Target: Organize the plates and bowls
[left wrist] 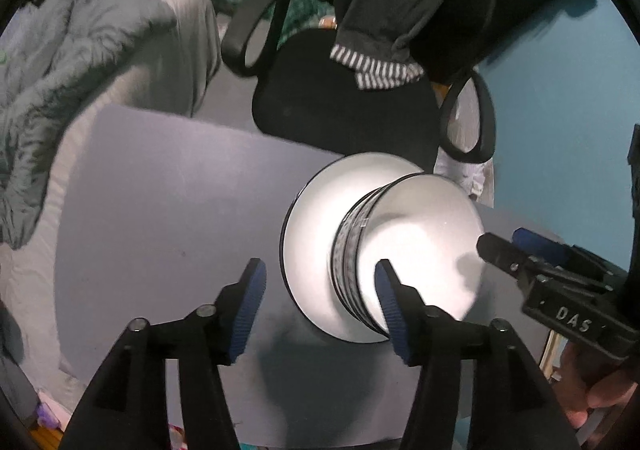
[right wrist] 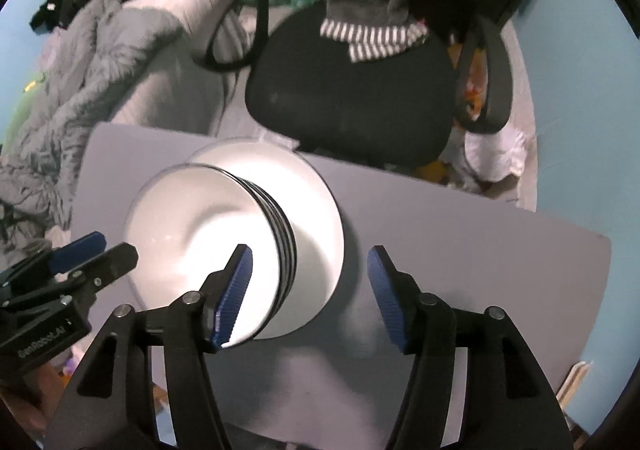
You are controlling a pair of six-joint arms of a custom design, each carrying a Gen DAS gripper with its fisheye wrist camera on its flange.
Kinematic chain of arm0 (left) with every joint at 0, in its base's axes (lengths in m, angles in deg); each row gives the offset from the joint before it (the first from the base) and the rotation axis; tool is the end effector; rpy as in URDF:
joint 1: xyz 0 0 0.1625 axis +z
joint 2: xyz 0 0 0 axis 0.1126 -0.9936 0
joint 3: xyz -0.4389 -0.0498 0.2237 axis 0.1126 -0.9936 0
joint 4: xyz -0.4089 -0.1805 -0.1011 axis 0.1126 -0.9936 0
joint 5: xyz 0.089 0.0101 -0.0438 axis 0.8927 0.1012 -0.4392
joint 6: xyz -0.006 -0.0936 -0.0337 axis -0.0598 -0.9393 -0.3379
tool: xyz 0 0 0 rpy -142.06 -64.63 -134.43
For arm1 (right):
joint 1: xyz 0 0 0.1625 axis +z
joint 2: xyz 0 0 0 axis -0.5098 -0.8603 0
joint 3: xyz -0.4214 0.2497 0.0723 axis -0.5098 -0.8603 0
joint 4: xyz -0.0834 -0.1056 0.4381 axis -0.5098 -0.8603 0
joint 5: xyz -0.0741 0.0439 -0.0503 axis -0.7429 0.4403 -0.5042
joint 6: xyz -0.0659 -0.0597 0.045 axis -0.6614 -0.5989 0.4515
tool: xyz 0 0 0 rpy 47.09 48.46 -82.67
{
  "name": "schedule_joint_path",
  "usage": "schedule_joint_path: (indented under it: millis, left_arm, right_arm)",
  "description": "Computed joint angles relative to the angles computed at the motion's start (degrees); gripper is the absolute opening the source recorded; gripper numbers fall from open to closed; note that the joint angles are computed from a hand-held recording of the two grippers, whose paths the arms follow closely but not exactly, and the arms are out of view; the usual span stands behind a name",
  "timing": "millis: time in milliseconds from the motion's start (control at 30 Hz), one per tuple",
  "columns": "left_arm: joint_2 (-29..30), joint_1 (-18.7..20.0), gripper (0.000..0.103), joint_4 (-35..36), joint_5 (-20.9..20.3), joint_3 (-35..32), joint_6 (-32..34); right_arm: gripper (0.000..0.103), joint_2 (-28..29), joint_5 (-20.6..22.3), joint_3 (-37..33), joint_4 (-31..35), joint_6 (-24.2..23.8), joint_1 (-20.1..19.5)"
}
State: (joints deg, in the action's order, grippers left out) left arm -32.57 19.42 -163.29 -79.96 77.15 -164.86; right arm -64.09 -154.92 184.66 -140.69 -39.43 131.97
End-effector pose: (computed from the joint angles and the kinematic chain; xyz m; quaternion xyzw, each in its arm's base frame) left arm -0.3842 -0.3936 0.0909 -0.3610 0.8459 -0.2760 0.2793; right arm 0.1949 -0.5735 0.2969 0.4424 -0.8457 -0.1550 0.2551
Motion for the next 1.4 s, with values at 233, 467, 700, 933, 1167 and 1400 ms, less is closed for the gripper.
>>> schedule_joint_path:
  millis: [233, 467, 700, 933, 1167, 1400]
  left_arm:
    - [1.24, -3.87, 0.072, 11.86, 5.07, -6.97, -1.70]
    - [1.78, -6.90, 0.072, 20.52, 8.41, -12.22, -5.23]
    - [2.58, -9.42, 0.080, 32.71, 11.94, -18.31, -10.68]
    - [2.86, -11.10, 0.081, 35.66, 14.95, -21.04, -10.48]
    - [4.36, -11.52, 0.085, 41.14, 15.20, -24.30, -11.69]
    - [5.52, -11.46, 0.085, 43.13, 15.40, -25.67, -12.18]
  right_arm:
    - [0.063, -3.92, 5.92, -1.62, -1.75, -1.98, 2.26]
    - [0.064, -6.22, 11.33, -4.83, 2.66, -0.19, 4.05]
    - [0.065, -8.60, 12.99, -5.61, 1.01, -2.05, 5.96]
    - [0.065, -9.87, 13.60, -6.87, -0.12, -1.81, 7.21]
    - [0.065, -10.68, 14.17, -7.82, -1.47, -1.89, 7.53]
    - [0.065, -11.26, 14.92, -8.34, -1.60, -1.82, 7.03]
